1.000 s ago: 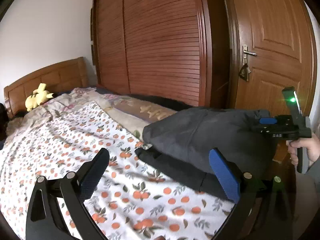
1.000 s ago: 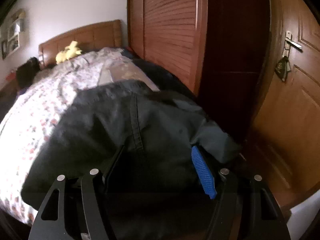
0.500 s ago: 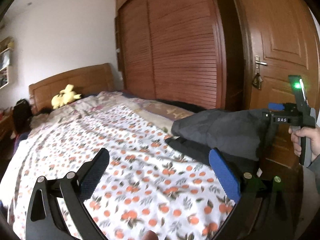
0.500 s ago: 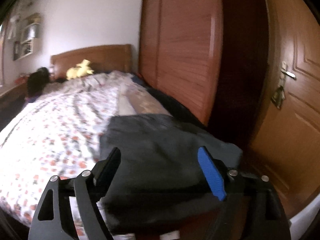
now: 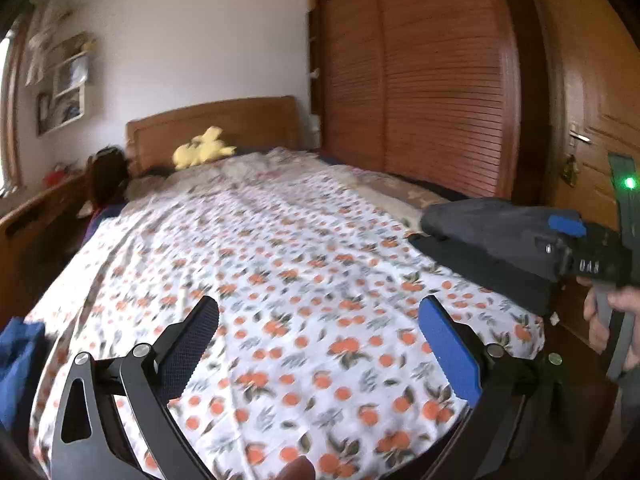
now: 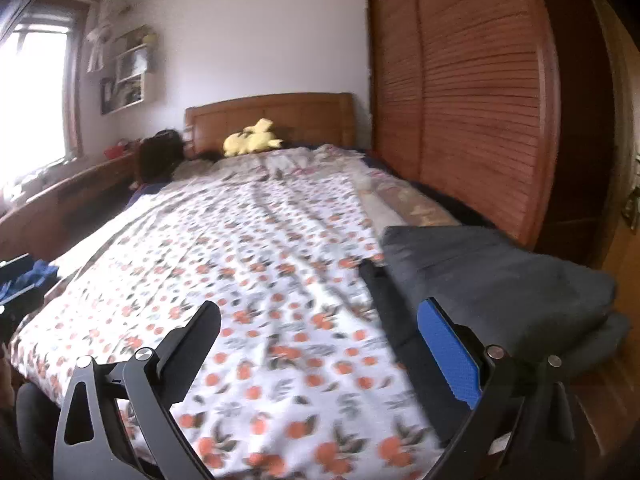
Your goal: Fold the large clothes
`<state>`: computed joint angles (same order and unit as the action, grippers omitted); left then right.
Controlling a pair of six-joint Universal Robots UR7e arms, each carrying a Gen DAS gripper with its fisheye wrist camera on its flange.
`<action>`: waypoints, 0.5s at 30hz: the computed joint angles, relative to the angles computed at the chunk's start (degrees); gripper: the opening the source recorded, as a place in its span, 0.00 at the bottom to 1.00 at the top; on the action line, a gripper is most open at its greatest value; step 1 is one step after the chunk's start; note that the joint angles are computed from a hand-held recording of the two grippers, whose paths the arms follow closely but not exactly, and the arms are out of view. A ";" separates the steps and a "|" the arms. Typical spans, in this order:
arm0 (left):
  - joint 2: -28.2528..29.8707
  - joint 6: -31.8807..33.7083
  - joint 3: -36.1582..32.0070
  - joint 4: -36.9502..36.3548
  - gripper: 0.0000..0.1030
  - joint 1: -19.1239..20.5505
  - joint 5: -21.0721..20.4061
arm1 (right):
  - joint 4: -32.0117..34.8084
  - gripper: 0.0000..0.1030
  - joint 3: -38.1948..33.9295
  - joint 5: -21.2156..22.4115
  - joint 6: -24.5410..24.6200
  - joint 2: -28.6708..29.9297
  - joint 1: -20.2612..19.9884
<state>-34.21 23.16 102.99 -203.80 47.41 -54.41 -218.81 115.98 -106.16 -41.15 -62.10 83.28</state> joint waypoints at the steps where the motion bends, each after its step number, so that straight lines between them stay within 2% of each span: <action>1: -0.46 -0.33 0.66 -0.67 0.98 0.31 0.88 | -0.44 0.93 0.15 -0.12 -0.06 0.81 0.34; 7: -3.43 -0.85 4.81 -5.38 0.98 1.73 6.77 | -2.51 0.93 1.24 1.82 1.54 5.45 2.77; 15: -7.80 -2.24 10.35 -9.16 0.98 2.39 10.30 | -5.24 0.93 1.89 2.51 2.61 8.82 6.47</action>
